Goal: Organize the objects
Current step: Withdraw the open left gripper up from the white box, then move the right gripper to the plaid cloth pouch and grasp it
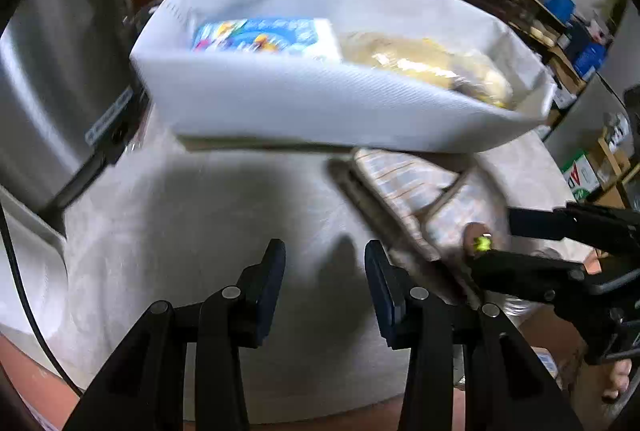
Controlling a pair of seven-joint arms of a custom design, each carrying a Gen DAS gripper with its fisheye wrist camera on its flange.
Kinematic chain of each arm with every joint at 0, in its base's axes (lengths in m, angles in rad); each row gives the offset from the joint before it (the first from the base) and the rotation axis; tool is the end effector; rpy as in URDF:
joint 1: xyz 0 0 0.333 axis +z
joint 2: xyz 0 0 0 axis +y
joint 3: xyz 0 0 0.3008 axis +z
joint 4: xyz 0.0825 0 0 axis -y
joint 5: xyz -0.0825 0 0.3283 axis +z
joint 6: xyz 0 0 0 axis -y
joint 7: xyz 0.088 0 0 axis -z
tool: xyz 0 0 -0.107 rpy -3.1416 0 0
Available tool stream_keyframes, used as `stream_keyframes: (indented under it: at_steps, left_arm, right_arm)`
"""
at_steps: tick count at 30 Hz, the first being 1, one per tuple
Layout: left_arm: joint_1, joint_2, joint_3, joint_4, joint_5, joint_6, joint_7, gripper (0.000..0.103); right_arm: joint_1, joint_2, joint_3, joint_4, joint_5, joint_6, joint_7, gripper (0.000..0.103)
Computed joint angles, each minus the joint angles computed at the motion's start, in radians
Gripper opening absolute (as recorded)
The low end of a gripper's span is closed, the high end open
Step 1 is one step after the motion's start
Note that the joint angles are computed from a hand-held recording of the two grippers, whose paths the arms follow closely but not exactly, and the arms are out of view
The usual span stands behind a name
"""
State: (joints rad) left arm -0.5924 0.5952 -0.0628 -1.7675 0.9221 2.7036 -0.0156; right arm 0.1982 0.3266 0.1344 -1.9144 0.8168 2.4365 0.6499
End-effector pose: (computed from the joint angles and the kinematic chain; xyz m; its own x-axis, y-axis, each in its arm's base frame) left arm 0.4904 -0.4051 0.2807 0.1308 -0.9845 0.1169 -0.8256 -0.1734 -0.5369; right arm 0.5595 0.1892 0.3665 0.6376 -0.6722 -0.3763 -0.7567 -0.4550 -0.4694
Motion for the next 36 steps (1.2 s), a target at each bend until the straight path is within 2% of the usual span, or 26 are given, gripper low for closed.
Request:
stream_keyframes:
  at_steps: [2, 3, 7, 10, 13, 14, 15, 20, 23, 29, 30, 31, 32, 33, 34, 35, 36]
  left_arm:
    - [0.003, 0.012, -0.002, 0.007, -0.010, -0.007, 0.003, 0.040]
    - [-0.018, 0.013, 0.021, 0.009, 0.020, -0.008, -0.028, 0.041]
    - [-0.025, 0.019, 0.026, 0.014, 0.055, -0.013, -0.058, 0.044]
    - [-0.042, 0.030, 0.036, 0.030, 0.100, -0.023, -0.086, 0.054]
    - [-0.078, 0.062, 0.029, 0.091, 0.109, -0.142, -0.046, 0.066]
    - [-0.080, 0.067, 0.026, 0.098, 0.112, -0.154, -0.052, 0.070]
    - [-0.071, 0.064, 0.025, 0.090, 0.120, -0.129, -0.076, 0.072]
    - [-0.056, 0.064, 0.003, 0.095, 0.083, -0.168, -0.065, 0.095]
    - [-0.051, 0.063, -0.004, 0.094, 0.067, -0.178, -0.063, 0.102]
    - [-0.055, 0.054, -0.008, 0.089, 0.060, -0.189, -0.066, 0.102]
    - [-0.055, 0.052, -0.007, 0.085, 0.065, -0.183, -0.068, 0.101]
    - [-0.056, 0.048, -0.005, 0.080, 0.079, -0.171, -0.068, 0.091]
    - [-0.063, 0.043, 0.001, 0.075, 0.104, -0.158, -0.074, 0.069]
    - [-0.074, 0.035, 0.009, 0.068, 0.138, -0.145, -0.092, 0.053]
    - [-0.078, 0.030, 0.012, 0.062, 0.161, -0.130, -0.111, 0.029]
    - [-0.076, 0.027, 0.010, 0.058, 0.169, -0.123, -0.121, 0.019]
    - [-0.071, 0.021, 0.011, 0.047, 0.182, -0.106, -0.143, 0.019]
  right_arm:
    - [0.013, 0.007, -0.003, -0.003, -0.024, 0.021, 0.013, 0.061]
    - [0.018, 0.011, -0.003, -0.006, -0.034, 0.032, 0.017, 0.061]
    - [0.028, 0.021, -0.001, -0.014, -0.063, 0.071, 0.030, 0.061]
    - [0.027, 0.024, 0.002, -0.020, -0.074, 0.092, 0.036, 0.061]
    - [0.033, 0.016, 0.004, -0.040, -0.091, 0.135, 0.036, 0.051]
    - [0.036, 0.013, 0.004, -0.049, -0.097, 0.155, 0.037, 0.048]
    - [0.037, 0.012, 0.004, -0.054, -0.102, 0.166, 0.040, 0.047]
    - [0.024, 0.007, 0.010, -0.060, -0.099, 0.171, 0.038, 0.042]
    - [0.029, 0.003, 0.004, -0.066, -0.118, 0.177, 0.055, 0.042]
    - [0.029, 0.006, 0.000, -0.065, -0.149, 0.179, 0.090, 0.043]
    - [0.026, 0.005, 0.001, -0.064, -0.149, 0.175, 0.090, 0.044]
    - [0.024, 0.005, 0.002, -0.063, -0.147, 0.172, 0.089, 0.046]
    - [0.021, 0.004, 0.004, -0.063, -0.144, 0.172, 0.085, 0.047]
    - [0.020, 0.003, 0.004, -0.066, -0.143, 0.176, 0.080, 0.050]
    - [0.021, 0.002, 0.004, -0.067, -0.146, 0.180, 0.078, 0.052]
    - [0.024, -0.001, 0.003, -0.073, -0.151, 0.191, 0.075, 0.058]
    - [0.030, -0.001, -0.001, -0.076, -0.162, 0.205, 0.082, 0.067]
